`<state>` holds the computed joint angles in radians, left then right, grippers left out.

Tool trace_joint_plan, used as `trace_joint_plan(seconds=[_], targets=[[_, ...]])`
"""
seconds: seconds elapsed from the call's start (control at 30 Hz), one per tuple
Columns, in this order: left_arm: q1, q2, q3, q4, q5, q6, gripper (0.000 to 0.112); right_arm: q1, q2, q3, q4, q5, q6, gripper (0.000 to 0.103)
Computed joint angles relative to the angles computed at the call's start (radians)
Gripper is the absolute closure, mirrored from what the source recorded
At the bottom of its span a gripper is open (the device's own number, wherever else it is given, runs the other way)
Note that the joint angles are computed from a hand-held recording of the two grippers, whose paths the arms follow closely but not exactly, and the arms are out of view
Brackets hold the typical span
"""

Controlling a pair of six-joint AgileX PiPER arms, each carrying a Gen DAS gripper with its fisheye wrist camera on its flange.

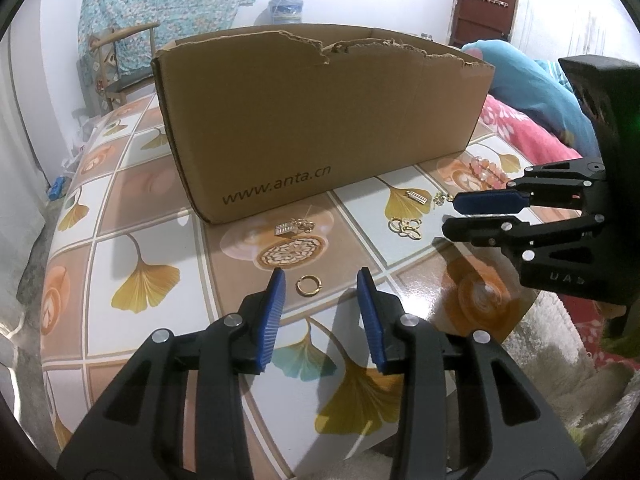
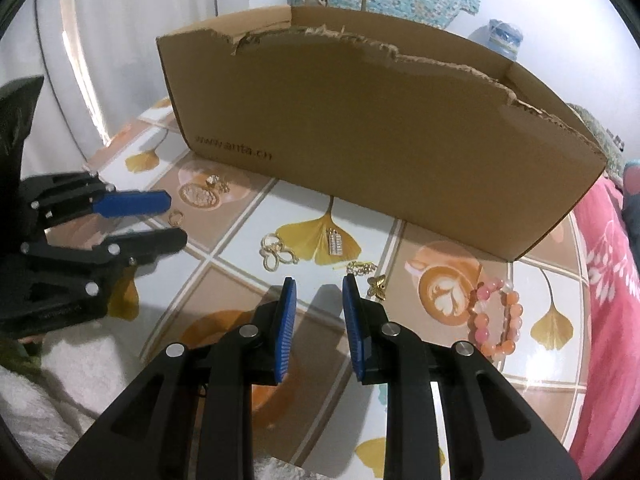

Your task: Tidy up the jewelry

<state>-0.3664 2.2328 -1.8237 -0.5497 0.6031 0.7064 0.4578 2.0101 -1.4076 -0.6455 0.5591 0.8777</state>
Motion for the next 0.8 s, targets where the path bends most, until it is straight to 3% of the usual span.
trace_joint_plan(seconds=[0.17,0.37,0.8], targets=[[-0.004,0.001,-0.002,0.012,-0.002,-0.004,0.075,-0.004,0.017,-0.031,0.009,-0.039,-0.032,0.079],[-0.004,0.000,0.000,0.011,-0.002,-0.004,0.075,0.010,0.077,-0.107,-0.022,0.020,-0.047,0.079],[-0.002,-0.003,0.010,-0.009,-0.009,0.018,0.075,0.019,0.043,-0.075,0.003,0.086,-0.048,0.079]])
